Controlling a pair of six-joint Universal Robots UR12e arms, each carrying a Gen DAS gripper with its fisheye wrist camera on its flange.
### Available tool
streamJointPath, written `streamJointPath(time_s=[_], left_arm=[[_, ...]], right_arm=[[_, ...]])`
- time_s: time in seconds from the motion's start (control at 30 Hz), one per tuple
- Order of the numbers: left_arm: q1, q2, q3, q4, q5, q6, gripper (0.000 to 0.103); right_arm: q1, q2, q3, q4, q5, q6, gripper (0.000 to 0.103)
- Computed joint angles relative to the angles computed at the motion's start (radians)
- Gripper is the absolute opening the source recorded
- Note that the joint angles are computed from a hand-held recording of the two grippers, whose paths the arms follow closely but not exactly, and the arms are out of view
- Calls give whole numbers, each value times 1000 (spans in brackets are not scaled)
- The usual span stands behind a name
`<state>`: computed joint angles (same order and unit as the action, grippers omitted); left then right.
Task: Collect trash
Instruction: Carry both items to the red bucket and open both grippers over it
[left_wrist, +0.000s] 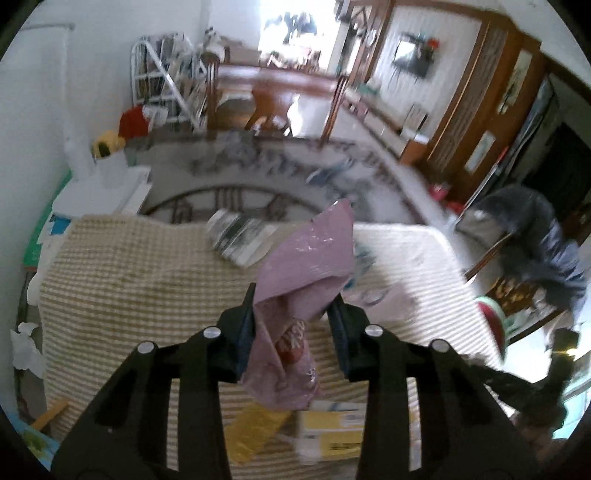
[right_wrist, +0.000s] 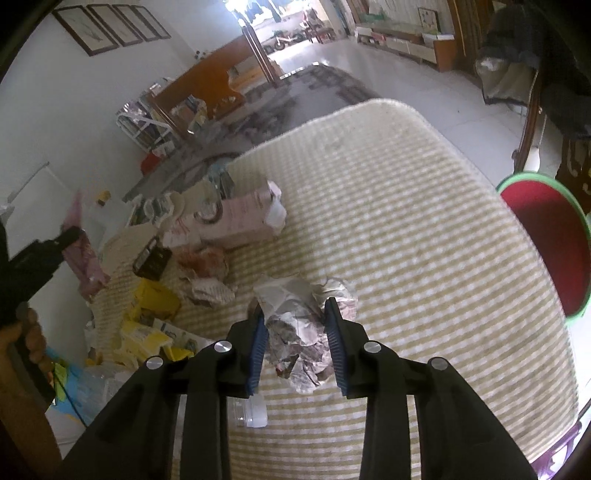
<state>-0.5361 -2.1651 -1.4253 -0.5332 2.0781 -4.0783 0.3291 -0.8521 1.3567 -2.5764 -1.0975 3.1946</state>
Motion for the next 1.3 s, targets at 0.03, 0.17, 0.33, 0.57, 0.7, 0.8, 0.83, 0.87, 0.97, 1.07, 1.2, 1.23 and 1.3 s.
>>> streamJointPath(time_s=[0.03,0.17,0.33,0.57,0.7,0.8,0.83,0.87,0.97,1.07,1.2,1.23,1.3], left_arm=[[-6,-4,10,19,6,2,35],[-20,-27,53,81,-5,22,35],[-38,-77,137,115,-31,72,35],[-47,-160,257,82,-105,73,35],[-51,-222,356,36,-156,77,35],[-54,-270,436,-4,-188,93,35],[-56,-286,464,-19,-194,101,35],[-59,-308,504,-42,-203,114,35],[-61,-354,585,-80,-233,132,35],[-63,-414,694,-135,-267,148,35],[-67,-509,877,-231,-296,185,35],[-68,-533,923,-257,-302,192,35],[-69,-588,1029,-316,-316,199,35]], right_arm=[[-1,-1,-1,-8,1,-2,30],[-10,-3,-6,-31,9,-13,30],[-25,-3,-14,-32,15,-33,29],[-55,-8,-6,-18,32,-71,29],[-81,-4,-10,-11,42,-73,29],[-107,1,-16,-31,39,-48,29],[-116,2,-18,-42,33,-38,29],[-128,3,-19,-58,23,-22,29],[-157,2,-17,-96,-8,25,29],[-190,0,-10,-134,-50,85,29],[-229,-2,2,-168,-97,156,29],[-238,-3,5,-171,-107,167,29],[-250,-2,8,-172,-121,181,29]])
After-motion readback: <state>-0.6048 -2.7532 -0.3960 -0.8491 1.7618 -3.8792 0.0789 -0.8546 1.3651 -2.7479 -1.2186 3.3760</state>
